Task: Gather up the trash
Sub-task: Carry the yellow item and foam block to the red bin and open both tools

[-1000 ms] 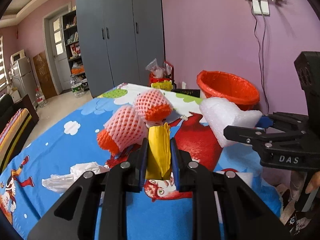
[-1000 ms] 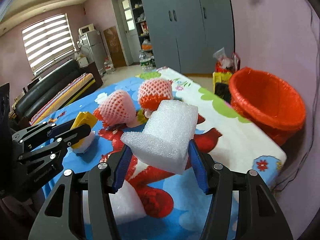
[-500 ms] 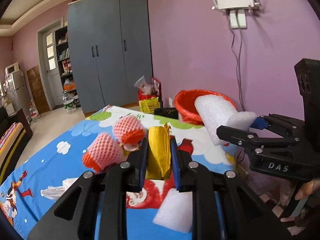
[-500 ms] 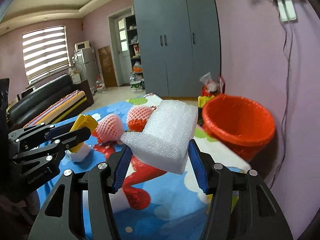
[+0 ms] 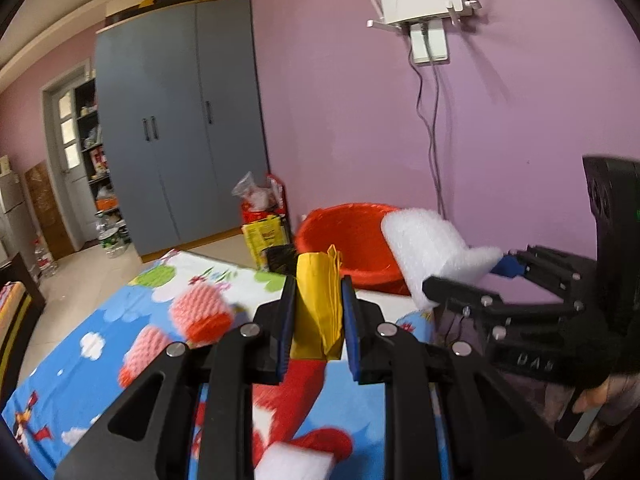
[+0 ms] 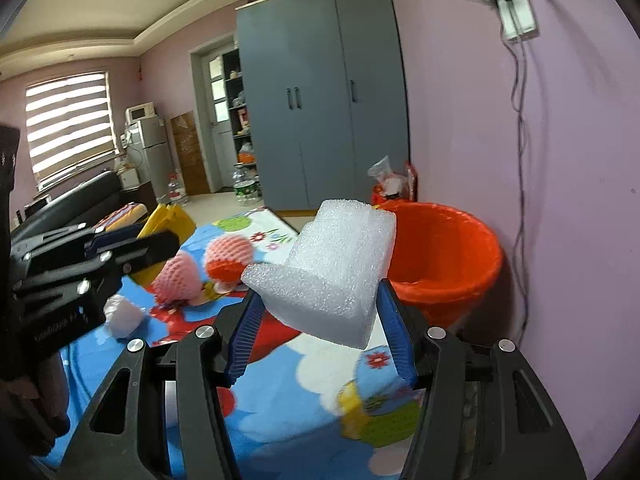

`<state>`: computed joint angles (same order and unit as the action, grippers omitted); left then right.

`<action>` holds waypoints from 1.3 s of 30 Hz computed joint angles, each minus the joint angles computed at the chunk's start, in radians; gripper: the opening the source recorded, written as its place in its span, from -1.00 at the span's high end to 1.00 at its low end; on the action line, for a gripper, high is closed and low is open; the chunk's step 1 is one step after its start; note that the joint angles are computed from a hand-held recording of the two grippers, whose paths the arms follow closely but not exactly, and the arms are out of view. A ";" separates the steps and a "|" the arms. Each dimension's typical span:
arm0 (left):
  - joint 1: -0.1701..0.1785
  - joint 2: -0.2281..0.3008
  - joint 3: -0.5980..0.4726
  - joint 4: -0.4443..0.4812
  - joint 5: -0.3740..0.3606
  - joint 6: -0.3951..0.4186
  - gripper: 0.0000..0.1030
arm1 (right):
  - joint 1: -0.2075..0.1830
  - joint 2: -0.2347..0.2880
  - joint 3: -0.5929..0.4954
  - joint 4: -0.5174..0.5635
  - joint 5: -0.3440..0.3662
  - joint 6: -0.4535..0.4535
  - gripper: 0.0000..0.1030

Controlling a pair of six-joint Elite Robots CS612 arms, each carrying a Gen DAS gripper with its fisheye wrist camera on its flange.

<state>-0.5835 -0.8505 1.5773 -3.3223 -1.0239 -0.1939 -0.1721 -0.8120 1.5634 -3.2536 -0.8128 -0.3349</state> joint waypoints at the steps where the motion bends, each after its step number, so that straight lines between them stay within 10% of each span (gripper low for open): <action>1: 0.004 0.009 -0.023 0.009 -0.018 0.005 0.58 | -0.002 0.004 -0.008 0.001 -0.006 0.001 -0.05; 30: 0.122 0.378 -0.736 0.401 -0.242 0.120 0.45 | 0.033 0.301 -0.538 0.225 -0.183 0.040 -0.12; 34: 0.130 0.454 -0.864 0.453 -0.186 0.106 -0.40 | 0.043 0.349 -0.616 0.248 -0.227 0.039 -0.45; 39: 0.131 0.469 -0.879 0.442 -0.135 0.113 -0.39 | 0.038 0.358 -0.619 0.249 -0.239 0.029 -0.45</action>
<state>-0.4523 -0.3819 0.6986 -2.8798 -1.1594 -0.0810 -0.1336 -0.4544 0.9443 -3.0048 -1.0520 -0.3060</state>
